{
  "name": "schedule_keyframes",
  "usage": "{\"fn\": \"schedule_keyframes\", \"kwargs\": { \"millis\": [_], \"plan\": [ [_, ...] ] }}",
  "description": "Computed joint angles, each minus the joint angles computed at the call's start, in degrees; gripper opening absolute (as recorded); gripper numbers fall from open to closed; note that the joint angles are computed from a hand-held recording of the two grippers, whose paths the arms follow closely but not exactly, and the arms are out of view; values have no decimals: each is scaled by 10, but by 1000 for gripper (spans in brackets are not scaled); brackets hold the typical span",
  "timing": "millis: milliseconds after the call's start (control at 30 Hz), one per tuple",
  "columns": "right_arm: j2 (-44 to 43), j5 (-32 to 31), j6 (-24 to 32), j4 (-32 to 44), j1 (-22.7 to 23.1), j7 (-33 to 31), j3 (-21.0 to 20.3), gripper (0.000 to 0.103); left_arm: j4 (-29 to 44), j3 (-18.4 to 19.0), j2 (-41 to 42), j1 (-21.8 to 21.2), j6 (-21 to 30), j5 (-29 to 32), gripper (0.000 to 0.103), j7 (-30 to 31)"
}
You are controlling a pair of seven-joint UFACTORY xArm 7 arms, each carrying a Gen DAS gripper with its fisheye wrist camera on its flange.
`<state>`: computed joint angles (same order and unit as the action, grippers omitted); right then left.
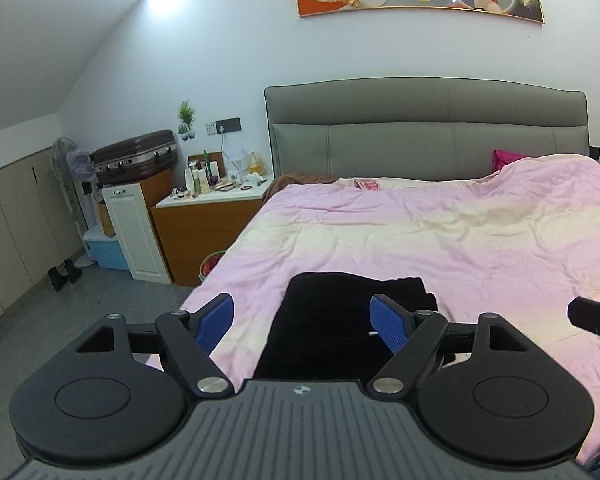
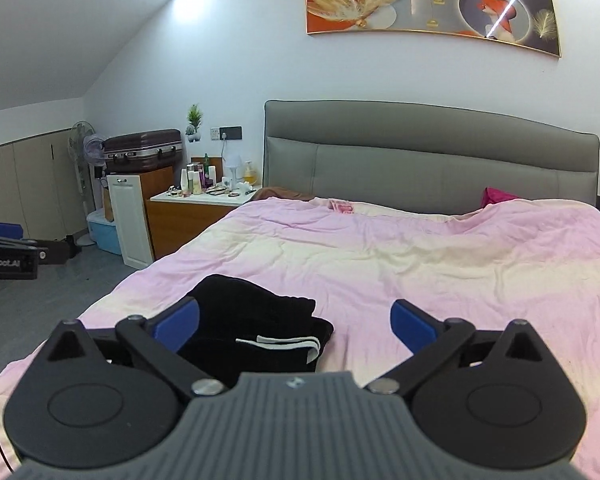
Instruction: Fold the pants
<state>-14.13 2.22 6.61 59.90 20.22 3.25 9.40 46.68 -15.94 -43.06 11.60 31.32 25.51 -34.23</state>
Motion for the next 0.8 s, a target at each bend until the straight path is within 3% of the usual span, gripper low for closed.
{"fn": "schedule_keyframes", "kwargs": {
  "millis": [367,800],
  "plan": [
    [-109,13,-16,-138,13,25,-10,98,-61,-21,-44,-64,50,-41,91,-13],
    [-120,10,11,-164,14,31,-6,98,-76,-27,-40,-101,73,-48,91,-28]
  ]
}}
